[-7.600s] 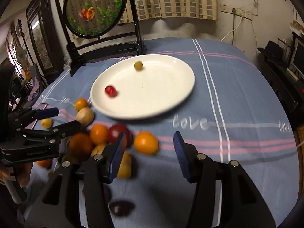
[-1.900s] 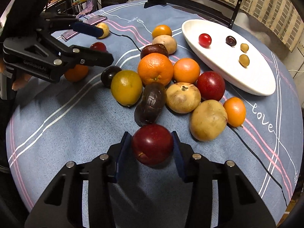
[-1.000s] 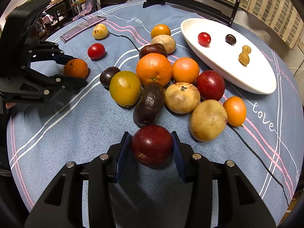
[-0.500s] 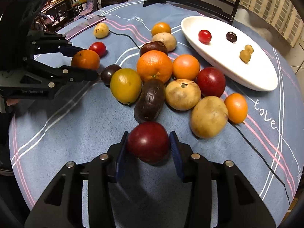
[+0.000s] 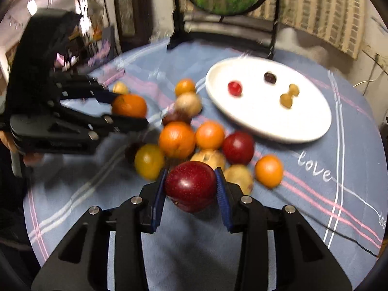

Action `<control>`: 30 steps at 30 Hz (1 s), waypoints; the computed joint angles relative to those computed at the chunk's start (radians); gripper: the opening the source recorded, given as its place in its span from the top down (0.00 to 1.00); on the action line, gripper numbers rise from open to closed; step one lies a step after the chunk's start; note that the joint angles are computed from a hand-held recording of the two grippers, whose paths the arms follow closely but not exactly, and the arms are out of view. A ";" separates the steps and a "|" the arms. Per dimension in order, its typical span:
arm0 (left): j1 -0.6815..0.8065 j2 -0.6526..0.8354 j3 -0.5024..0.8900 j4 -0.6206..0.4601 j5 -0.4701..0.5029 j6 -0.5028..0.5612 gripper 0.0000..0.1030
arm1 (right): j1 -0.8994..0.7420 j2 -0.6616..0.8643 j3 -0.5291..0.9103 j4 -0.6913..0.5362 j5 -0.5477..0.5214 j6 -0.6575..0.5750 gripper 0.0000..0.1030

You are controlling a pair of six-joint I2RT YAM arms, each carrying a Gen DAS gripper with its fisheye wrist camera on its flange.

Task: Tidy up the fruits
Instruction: 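Carry the red plum and tangerine onto the white plate and open both grippers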

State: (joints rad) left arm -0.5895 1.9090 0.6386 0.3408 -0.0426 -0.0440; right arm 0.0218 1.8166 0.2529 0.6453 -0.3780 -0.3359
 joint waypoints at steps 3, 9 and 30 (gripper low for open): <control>-0.024 0.038 0.081 -0.007 -0.027 0.000 0.57 | -0.061 0.005 -0.024 0.128 -0.037 0.062 0.62; -0.040 0.179 0.290 -0.062 -0.068 -0.025 0.57 | -0.125 0.086 0.019 0.225 -0.001 0.183 0.62; 0.011 0.398 0.562 -0.107 -0.023 -0.085 0.57 | -0.004 0.320 0.329 0.182 0.299 0.247 0.62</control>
State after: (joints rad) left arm -0.5788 2.3068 1.2004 0.2334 -0.0652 -0.1289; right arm 0.0181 2.1366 0.5824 0.8276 -0.0791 -0.0892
